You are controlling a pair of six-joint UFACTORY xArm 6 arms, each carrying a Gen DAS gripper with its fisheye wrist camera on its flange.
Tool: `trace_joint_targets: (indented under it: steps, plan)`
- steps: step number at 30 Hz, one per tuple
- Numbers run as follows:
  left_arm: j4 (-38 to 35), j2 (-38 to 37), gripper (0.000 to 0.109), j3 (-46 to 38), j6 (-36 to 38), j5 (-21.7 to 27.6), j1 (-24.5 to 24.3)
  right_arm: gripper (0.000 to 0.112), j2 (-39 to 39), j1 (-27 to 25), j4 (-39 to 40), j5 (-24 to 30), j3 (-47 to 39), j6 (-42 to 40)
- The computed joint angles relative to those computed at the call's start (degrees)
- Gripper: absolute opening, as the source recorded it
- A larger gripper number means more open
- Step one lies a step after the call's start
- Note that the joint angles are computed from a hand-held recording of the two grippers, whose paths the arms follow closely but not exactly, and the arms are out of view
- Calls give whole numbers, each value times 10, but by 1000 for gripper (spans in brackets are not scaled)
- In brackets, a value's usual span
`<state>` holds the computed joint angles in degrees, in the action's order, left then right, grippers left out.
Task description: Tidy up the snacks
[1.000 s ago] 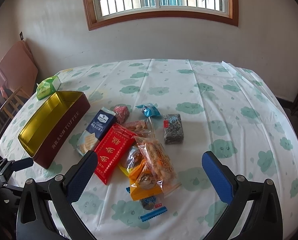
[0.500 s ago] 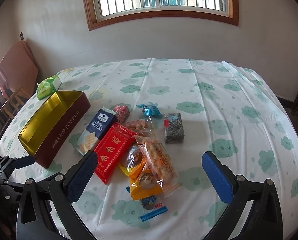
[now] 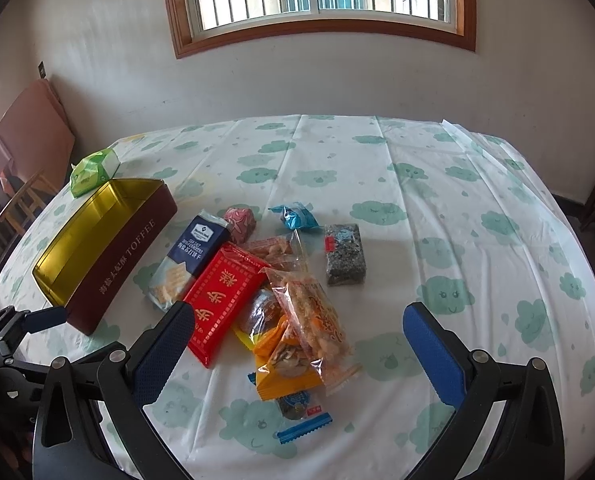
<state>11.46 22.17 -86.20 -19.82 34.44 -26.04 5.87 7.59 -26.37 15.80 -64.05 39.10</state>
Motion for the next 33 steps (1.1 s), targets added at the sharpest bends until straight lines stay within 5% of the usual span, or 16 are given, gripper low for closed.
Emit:
trace_joint_targets:
  steps: [28,33]
  plan:
    - [-9,13,94,-20,21,3,-5,102,4,-5,3,1,-6,-8]
    - [-25,20,86,-30,38,6,-3,101,12,-14,-7,4,-16,-8]
